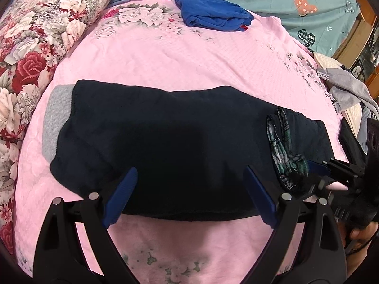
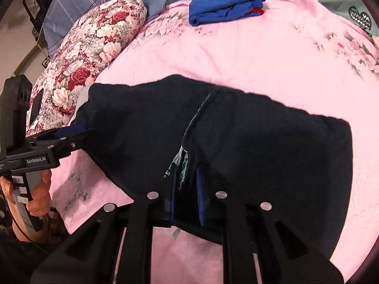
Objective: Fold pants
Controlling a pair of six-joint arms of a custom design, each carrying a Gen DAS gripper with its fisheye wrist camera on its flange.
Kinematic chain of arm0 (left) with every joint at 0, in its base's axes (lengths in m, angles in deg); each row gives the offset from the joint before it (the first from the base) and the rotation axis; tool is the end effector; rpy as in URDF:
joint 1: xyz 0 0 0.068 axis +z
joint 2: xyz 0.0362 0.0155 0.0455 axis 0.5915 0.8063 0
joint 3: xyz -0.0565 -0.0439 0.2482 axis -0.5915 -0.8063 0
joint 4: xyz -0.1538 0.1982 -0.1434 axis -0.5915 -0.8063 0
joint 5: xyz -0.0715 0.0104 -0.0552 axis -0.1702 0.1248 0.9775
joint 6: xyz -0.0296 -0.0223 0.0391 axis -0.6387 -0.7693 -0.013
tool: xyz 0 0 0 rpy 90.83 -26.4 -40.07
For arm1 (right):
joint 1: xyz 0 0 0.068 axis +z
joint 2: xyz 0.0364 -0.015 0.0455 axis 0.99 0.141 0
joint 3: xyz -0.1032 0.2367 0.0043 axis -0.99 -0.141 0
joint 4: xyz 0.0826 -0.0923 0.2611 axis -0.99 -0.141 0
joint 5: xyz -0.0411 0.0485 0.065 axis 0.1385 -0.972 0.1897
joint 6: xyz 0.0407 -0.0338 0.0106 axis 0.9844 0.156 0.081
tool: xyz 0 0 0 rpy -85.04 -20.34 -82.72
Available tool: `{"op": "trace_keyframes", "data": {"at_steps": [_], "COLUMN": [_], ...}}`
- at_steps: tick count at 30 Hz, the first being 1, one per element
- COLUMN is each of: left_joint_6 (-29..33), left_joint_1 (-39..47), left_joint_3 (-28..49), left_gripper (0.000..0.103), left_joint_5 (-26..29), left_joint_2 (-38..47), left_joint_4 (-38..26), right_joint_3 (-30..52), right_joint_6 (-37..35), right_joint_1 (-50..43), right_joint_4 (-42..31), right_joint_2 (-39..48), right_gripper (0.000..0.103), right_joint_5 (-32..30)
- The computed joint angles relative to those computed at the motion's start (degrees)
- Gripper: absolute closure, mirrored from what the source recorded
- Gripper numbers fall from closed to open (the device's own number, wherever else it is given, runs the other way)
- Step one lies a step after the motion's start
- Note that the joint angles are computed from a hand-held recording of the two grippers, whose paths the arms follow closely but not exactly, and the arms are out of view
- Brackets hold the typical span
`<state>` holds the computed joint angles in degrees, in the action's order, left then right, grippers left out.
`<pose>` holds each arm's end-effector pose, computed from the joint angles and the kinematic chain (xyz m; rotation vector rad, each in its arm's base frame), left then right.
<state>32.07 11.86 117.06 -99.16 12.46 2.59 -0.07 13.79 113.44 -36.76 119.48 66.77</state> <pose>0.2831 -0.1199 0.0681 -0.5088 2.5435 -0.1418 0.3212 0.2105 0.0209 -0.7364 2.4861 0.6498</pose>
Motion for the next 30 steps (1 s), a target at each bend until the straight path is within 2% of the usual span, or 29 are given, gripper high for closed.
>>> {"op": "trace_keyframes", "data": {"at_steps": [1, 2, 3, 5, 6, 7, 8, 11, 14, 16, 17, 19, 21, 22, 23, 24, 28, 30], "left_joint_6": [0.12, 0.18, 0.36, 1.13, 1.76, 2.29, 2.86, 2.55, 1.22, -0.59, -1.45, -3.17, -3.39, -2.79, -1.96, -1.08, 2.21, 2.80], "left_joint_1": [-0.01, -0.02, 0.16, 0.46, 0.43, 0.40, 0.36, 0.41, 0.94, 2.22, 2.87, 3.69, 3.79, 3.68, 3.46, 2.76, 0.62, -0.18], "left_joint_3": [0.23, 0.81, 1.65, 4.15, 5.58, 6.71, 8.06, 9.64, 9.21, 8.23, 7.89, 8.13, 9.05, 9.83, 10.94, 12.83, 19.51, 23.34], "left_gripper": [0.011, 0.011, 0.011, 0.011, 0.011, 0.011, 0.011, 0.011, 0.011, 0.011, 0.011, 0.011, 0.011, 0.011, 0.011, 0.011, 0.011, 0.011], "left_joint_5": [0.20, 0.49, 1.01, 2.39, 2.99, 3.44, 4.04, 4.28, 3.04, 3.19, 3.30, 2.91, 3.29, 3.47, 3.41, 3.00, 3.52, 4.87], "left_joint_2": [0.33, 0.88, 1.65, 3.60, 4.56, 5.29, 5.93, 6.25, 5.61, 4.88, 4.71, 5.12, 5.82, 6.37, 7.14, 8.38, 13.48, 16.54], "left_joint_4": [0.14, 0.06, -0.06, -0.60, -1.07, -1.43, -1.89, -1.94, -1.66, -1.46, -1.41, -2.56, -3.35, -3.51, -4.00, -5.03, -6.15, -7.03], "right_joint_3": [0.58, 1.69, 1.58, 1.46, 1.32, 0.87, 0.62, -2.37, -9.40, -11.23, -9.73, -4.36, 2.54, 3.10, 2.87, 2.21, -1.43, -4.27], "right_joint_6": [-0.61, -1.97, -3.54, -5.03, -4.81, -4.76, -4.19, -1.16, 1.44, 3.77, 4.58, 4.39, 1.66, 1.47, 1.61, 1.66, -0.44, -0.99], "right_joint_1": [0.54, 1.93, 3.56, 5.46, 5.58, 5.25, 3.95, 0.24, -2.51, -3.98, -4.05, -2.49, 0.19, 0.70, 0.24, -0.61, -4.72, -6.46], "right_joint_4": [-0.83, -2.71, -2.45, -2.09, -1.82, -1.27, -1.14, 2.61, 11.52, 16.27, 16.16, 11.45, 4.02, 4.91, 5.09, 5.43, 4.32, 4.33], "right_joint_2": [0.25, 0.72, 0.74, 1.10, 1.09, 0.84, 0.43, -1.89, -8.17, -9.16, -7.30, -1.68, 4.47, 5.80, 5.44, 4.60, -0.18, -3.93], "right_gripper": [0.074, 0.052, 0.050, 0.051, 0.052, 0.062, 0.084, 0.092, 0.092, 0.092, 0.092, 0.092, 0.084, 0.079, 0.064, 0.058, 0.056, 0.056], "right_joint_5": [1.04, 3.50, 6.67, 11.09, 11.42, 10.82, 8.15, 3.34, 0.09, -3.26, -5.08, -5.68, -2.57, -2.08, -4.44, -7.63, -14.53, -11.13]}}
